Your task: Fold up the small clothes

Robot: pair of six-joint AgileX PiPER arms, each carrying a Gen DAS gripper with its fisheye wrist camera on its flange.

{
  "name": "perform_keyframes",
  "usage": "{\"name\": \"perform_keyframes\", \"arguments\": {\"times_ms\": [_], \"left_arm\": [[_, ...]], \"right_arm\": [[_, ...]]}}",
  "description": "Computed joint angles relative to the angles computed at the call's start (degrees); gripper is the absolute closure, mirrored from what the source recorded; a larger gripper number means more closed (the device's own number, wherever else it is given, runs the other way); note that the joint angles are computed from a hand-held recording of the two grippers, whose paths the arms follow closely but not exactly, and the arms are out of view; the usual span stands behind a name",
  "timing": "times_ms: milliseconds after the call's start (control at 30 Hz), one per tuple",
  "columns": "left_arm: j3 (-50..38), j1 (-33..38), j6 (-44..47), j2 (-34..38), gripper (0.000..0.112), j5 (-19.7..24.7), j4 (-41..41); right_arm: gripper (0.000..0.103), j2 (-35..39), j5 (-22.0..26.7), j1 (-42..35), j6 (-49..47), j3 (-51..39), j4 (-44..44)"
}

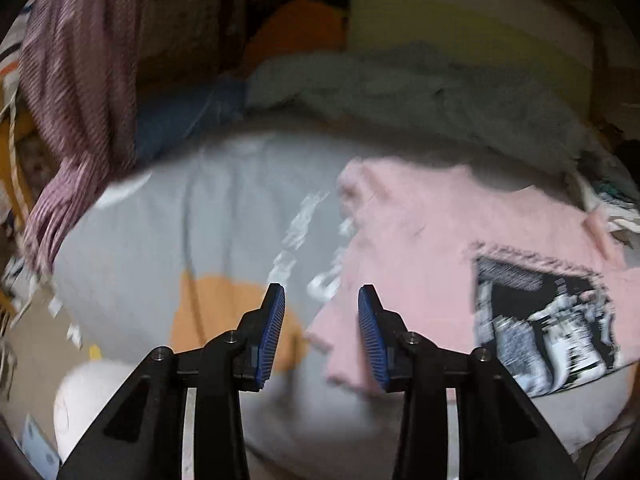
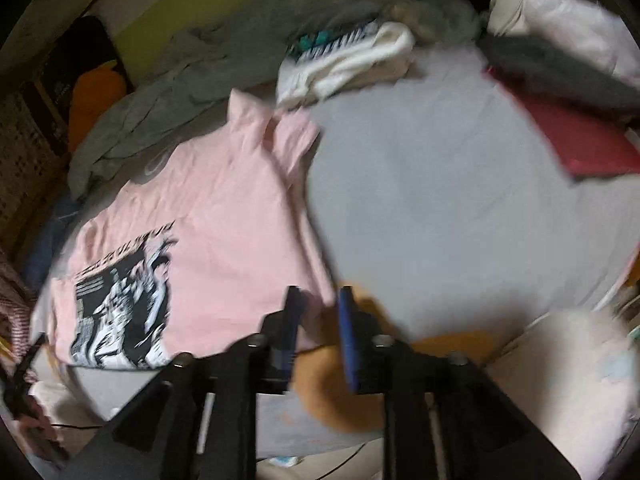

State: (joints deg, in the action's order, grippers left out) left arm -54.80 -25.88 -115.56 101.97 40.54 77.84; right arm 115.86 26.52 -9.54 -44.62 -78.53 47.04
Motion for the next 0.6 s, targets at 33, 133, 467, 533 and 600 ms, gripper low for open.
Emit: {"name": "perform_keyframes", "arguments": {"times_ms": [33,133,467,533,600], "left_arm": [[-1.4,-0.2,1.6,0.1,0.075,0.1,0.5],[-7.5,-1.2,7.5,2.2,0.075,1.5,0.5],[-25.5,0.9,4.1,18.6,0.078,-16.7,9.4],[-28.1,0.1,4.5,21.8,0.078,-15.6,10.1],[-29.8,0.1,8.8,23.4,0.078,-15.6,6.6]], "right_arm": [[0.076,-0.5,-1.6,-0.3,-0.5,-0.1,-0.2],[0.076,-0.9,-2.7,-0.2,0.2,-3.2,-0.4],[0.076,4.5,-0.3,13.1,-32.6,-8.9,25.0],[0.076,8.5,-4.7,16.9,-30.8,-11.9,24.7],[0.076,12.1,-3.6,18.5,-25.2,-15.3,21.1]]}}
